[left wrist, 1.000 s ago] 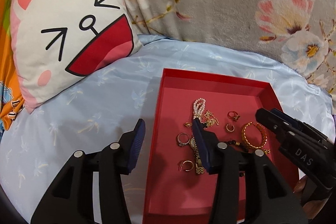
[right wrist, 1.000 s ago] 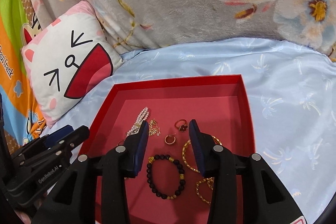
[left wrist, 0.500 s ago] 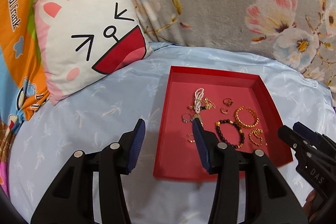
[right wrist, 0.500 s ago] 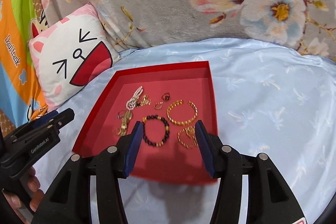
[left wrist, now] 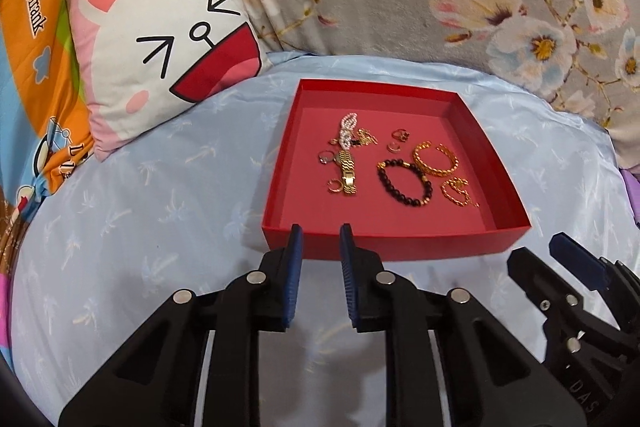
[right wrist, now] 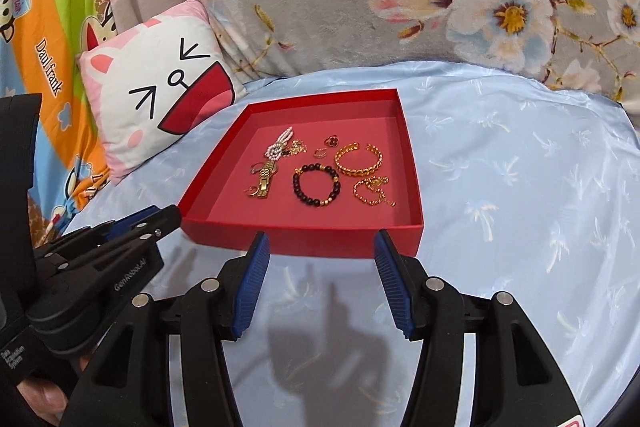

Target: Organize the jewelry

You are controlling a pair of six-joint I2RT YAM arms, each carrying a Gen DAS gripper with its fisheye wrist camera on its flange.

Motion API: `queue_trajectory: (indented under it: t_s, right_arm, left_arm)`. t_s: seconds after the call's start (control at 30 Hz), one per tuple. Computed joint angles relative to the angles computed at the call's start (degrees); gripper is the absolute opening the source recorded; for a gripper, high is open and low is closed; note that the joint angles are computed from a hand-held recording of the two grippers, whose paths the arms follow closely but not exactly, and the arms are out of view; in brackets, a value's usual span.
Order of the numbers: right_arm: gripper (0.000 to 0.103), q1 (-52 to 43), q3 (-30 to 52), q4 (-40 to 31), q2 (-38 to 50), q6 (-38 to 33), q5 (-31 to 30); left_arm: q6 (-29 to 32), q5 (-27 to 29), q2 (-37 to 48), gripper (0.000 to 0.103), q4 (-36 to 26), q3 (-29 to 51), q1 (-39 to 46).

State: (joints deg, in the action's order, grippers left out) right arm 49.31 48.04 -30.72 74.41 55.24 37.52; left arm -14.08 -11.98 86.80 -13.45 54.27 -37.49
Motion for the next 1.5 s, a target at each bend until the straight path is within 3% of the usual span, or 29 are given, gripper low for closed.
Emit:
queue_trajectory:
  t_s: [0.37,0.43,0.47,0.53,0.57,0.6,0.63,0.73,0.9,1.5]
  right_arm:
    - [0.054,5.7,1.2,-6.8,-0.5,7.7,3.8]
    - [0.057,6.3,1.5,-8.9,-0.5,9.3,4.2]
    - [0.062,6.7,1.9,-10.6,-0.2,10.7,4.8]
    - [0.074,7.7,2.2,-14.5,0.0,15.0,7.0]
    - [0.087,8.3,1.7,-15.5,-0.6,16.9,8.2]
    - [0.090,9.0,0.8,-16.5,-1.3,19.3,9.8]
    - [0.093,9.4,-0.1,-16.4,-2.1,20.3,10.7]
    - [0.093,9.7,-0.6,-18.4,-2.0,23.1,11.4]
    - [0.093,10.4,1.0,-19.9,0.1,21.2,11.1]
    - [0.093,13.4,1.9,-20.6,2.5,23.4,11.1]
  left_arm:
    - [-1.8,-2.7,-3.5,0.015,-2.0,-2.2,-4.3]
    - [-2.2,-3.6,-3.7,0.020,-2.4,-2.5,-5.0]
    - [-2.6,-4.7,-3.6,0.034,-2.7,-2.4,-5.3]
    - [-4.0,-7.6,-4.8,0.074,-1.9,-3.9,-5.6]
    - [-4.5,-8.2,-5.3,0.081,-1.4,-4.5,-5.5]
    - [-5.5,-8.4,-6.2,0.095,-0.5,-5.5,-5.0]
    - [-6.0,-8.1,-6.8,0.098,0.2,-6.3,-4.6]
    - [-5.4,-9.2,-6.2,0.098,0.0,-6.6,-5.1]
    - [-3.4,-11.4,-5.3,0.098,-0.2,-7.1,-6.9]
    - [-5.9,-9.6,-7.7,0.098,-1.1,-9.6,-5.3]
